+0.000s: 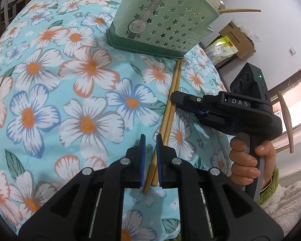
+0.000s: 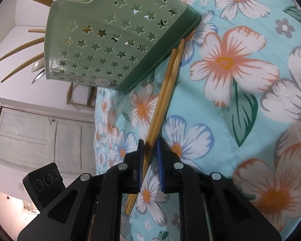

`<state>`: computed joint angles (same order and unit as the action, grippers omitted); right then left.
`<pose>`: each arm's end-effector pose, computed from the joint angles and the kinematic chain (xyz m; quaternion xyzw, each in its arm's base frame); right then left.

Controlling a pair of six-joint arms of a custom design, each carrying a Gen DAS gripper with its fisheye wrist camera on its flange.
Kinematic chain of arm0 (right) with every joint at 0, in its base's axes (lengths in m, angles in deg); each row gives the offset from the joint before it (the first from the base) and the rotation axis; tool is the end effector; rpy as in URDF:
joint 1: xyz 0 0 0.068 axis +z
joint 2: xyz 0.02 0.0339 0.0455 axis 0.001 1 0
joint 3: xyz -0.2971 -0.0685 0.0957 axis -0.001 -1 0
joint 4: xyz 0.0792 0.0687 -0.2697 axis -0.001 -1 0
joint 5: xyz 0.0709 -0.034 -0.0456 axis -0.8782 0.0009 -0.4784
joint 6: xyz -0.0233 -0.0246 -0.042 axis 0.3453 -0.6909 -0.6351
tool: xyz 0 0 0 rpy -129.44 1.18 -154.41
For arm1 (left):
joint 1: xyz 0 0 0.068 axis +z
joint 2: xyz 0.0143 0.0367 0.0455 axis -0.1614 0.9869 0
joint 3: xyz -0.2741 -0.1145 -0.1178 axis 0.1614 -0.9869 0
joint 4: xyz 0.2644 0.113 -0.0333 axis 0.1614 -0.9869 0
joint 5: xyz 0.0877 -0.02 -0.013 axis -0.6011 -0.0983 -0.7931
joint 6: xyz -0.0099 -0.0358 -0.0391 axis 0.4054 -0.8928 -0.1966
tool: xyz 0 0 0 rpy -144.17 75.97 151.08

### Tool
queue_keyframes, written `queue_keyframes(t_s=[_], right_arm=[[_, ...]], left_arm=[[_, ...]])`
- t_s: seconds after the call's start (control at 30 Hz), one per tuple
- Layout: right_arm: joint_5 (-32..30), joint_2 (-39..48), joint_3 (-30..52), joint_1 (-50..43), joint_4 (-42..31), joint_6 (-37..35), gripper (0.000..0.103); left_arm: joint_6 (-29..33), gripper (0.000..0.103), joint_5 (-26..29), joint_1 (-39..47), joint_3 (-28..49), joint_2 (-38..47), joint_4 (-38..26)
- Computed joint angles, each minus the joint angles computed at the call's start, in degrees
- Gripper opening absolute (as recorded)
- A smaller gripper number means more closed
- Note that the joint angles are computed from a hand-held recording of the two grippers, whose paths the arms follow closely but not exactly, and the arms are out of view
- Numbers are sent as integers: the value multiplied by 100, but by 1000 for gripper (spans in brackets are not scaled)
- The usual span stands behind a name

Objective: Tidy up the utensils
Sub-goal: 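Lift both chopsticks off the cloth with the left and right grippers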

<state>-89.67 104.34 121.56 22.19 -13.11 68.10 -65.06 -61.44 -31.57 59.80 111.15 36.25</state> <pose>0.3562 0.1725 0.0603 -0.0385 0.8893 0.4514 0.0627 0.2097 -0.0923 0.1000 -0.0970 0.9393 -0.2285 0.2370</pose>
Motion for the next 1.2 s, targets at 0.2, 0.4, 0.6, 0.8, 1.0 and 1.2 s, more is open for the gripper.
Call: queue_keyframes(t_s=[0.2, 0.4, 0.6, 0.8, 1.0, 1.2], right_arm=[[-82, -15, 62, -80, -279, -187, 9], [-53, -84, 299, -287, -1250, -949, 9], [143, -177, 461, -378, -1948, -1621, 8], [314, -198, 641, -315, -2590, -2384, 8], [522, -362, 600, -153, -3243, -3253, 8], [1124, -697, 433, 88, -3198, -3565, 12]], left_arm=[[151, 20, -163, -114, 297, 277, -38], [513, 24, -563, -438, 879, 858, -306], [818, 8, -1228, -736, 1330, 1213, -689], [456, 7, -1467, -972, 1067, 972, -775], [-164, 7, -1385, -1004, 467, 218, -1211], [-266, 21, -1167, -813, 441, 3, -1394]])
